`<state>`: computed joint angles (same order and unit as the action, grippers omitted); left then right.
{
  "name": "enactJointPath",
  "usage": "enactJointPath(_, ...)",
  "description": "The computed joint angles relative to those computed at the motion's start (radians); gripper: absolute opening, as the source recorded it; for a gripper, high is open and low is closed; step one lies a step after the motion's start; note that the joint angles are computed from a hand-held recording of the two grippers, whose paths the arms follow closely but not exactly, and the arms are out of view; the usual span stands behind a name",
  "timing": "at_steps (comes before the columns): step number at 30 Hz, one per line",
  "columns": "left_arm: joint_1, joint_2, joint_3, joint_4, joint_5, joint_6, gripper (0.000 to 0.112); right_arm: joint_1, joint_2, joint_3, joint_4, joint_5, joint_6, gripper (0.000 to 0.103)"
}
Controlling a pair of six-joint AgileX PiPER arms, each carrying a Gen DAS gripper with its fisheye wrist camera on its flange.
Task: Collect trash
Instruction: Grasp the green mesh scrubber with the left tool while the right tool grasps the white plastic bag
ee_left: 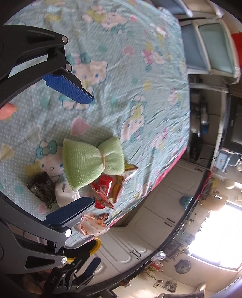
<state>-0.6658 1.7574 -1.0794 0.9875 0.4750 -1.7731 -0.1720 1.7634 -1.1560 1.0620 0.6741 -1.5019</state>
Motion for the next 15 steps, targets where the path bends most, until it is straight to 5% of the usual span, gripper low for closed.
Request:
enactJointPath(10, 0.098, 0.183, -0.18, -0.334, -0.13, 0.324, 0.092, 0.017, 0.141, -0.151, -0.108, 0.022, 0.131, 0.078)
enactJointPath(15, 0.127, 0.261, -0.264, -0.48, -0.125, 0.465, 0.092, 0.033, 0.208, -0.252, -0.172, 0.07, 0.212, 0.076)
